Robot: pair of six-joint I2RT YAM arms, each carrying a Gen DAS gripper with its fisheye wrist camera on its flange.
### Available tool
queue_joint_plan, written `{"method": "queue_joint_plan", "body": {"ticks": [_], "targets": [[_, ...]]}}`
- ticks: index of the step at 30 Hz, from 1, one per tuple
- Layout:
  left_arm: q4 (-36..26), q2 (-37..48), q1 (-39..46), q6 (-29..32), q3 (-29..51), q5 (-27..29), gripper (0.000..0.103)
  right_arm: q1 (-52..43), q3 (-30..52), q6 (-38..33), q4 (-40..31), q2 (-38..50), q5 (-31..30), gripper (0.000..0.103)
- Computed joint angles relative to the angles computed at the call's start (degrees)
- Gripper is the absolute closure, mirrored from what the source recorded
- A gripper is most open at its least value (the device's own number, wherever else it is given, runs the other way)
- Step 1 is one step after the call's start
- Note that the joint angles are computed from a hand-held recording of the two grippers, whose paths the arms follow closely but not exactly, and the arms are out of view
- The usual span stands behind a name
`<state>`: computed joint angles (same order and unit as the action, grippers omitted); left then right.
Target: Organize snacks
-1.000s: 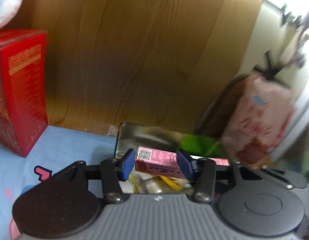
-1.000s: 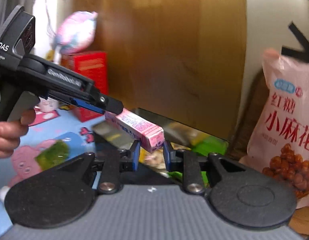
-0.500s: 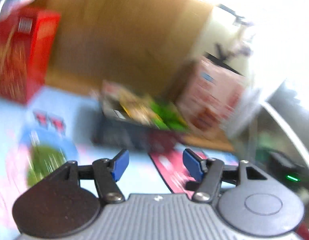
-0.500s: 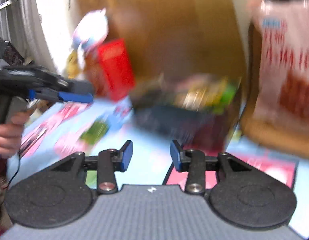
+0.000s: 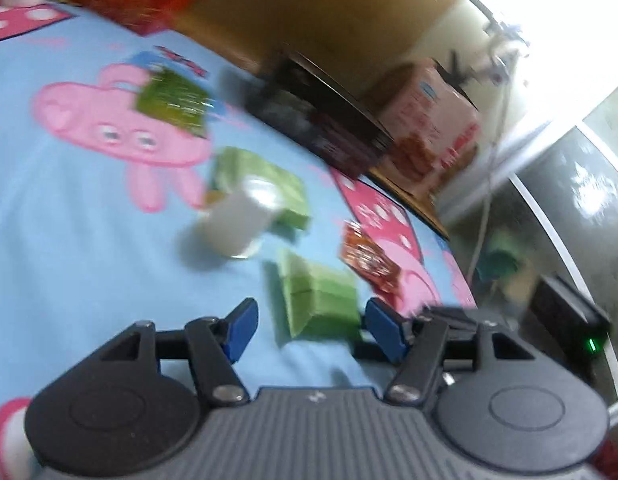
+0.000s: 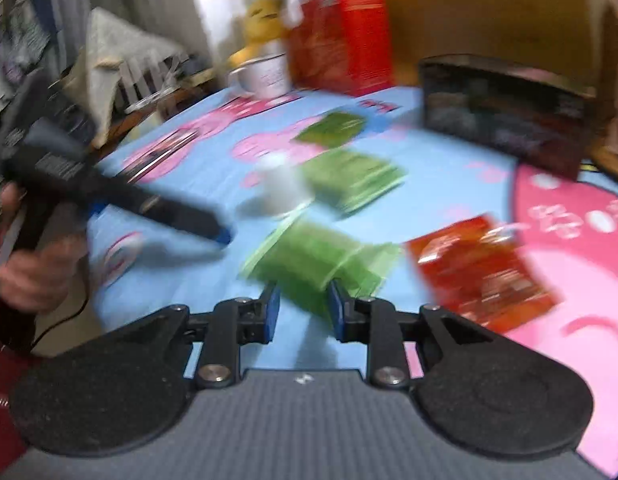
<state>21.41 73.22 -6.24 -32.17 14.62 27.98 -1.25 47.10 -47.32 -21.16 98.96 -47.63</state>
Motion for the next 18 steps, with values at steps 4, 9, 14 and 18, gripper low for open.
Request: {"method": "queue_joint_plan", "body": {"ticks": [4,9,14,18], "targets": [[-2.5,-4.1,3.2,1.0,-1.2,0.6,0.042,-1.5,-1.4,0.0,-2.1,-3.1,-3.2,0.064],[-1.1,0.5,0.8,2.5,1.9,-1.2,0.039,-1.6,-6.9,7.1,8.9,-5.7,1.6,0.057],[2.1,10.6,-5.5,3.0,7.2,-5.1,0.038,1.0,-17.1,10.4,25.7,-9.3,7.5,0.037],[5.1,14.0,-9.2,2.8,8.5,-8.9,0.042,3.5,-19.9,11.8,33.0,-8.1,10.3,0.037]]}}
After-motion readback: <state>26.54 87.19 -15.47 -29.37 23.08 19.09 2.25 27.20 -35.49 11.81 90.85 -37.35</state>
